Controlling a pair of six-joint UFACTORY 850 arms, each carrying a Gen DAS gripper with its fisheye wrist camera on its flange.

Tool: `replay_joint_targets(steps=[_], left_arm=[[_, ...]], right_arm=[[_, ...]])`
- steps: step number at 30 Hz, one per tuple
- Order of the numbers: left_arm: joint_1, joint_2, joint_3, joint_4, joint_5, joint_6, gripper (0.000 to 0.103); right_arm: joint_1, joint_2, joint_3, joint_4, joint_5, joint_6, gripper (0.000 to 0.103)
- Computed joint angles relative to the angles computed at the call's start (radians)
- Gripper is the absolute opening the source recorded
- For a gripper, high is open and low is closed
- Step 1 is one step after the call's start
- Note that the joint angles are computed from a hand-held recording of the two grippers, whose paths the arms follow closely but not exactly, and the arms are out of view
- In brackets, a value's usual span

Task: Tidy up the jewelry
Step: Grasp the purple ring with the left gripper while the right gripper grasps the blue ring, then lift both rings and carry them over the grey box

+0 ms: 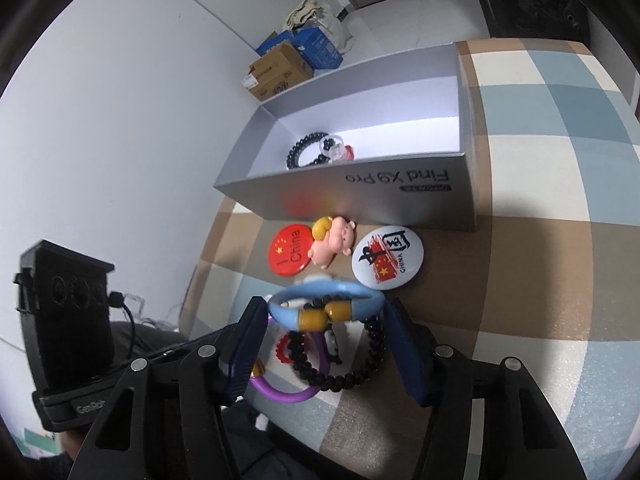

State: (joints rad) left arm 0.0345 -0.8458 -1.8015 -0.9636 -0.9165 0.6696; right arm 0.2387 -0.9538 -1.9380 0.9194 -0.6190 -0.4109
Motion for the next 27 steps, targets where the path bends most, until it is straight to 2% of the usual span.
replay_joint_targets(steps=[8, 10, 13, 18, 20, 22, 27], left_arm=[[-0.004, 0.003, 0.000, 0.018, 0.011, -0.003, 0.002], [-0.009, 0.012, 0.008, 0.029, 0.027, 0.009, 0.002], [-0.025, 0.030, 0.025, 0.086, 0.081, 0.004, 0.002], [-0.041, 0.034, 0.020, 0.188, 0.113, -0.065, 0.003], [-0.049, 0.032, 0.014, 0.245, 0.124, -0.110, 0.022], [-0.049, 0.028, 0.016, 0.243, 0.120, -0.110, 0.031], [-0.052, 0.015, 0.006, 0.242, 0.107, -0.095, 0.031]], right_arm=[[-0.014, 0.039, 0.052, 0.130, 0.011, -0.098, 0.058], [-0.021, 0.044, 0.061, 0.183, 0.003, -0.135, 0.017], [-0.024, 0.053, 0.062, 0.166, 0.013, -0.119, 0.018], [-0.027, 0.060, 0.071, 0.161, 0.012, -0.119, 0.018], [-0.029, 0.058, 0.068, 0.154, 0.006, -0.106, 0.018], [-0.029, 0.055, 0.065, 0.154, 0.000, -0.102, 0.018], [-0.030, 0.047, 0.056, 0.145, -0.004, -0.089, 0.018]])
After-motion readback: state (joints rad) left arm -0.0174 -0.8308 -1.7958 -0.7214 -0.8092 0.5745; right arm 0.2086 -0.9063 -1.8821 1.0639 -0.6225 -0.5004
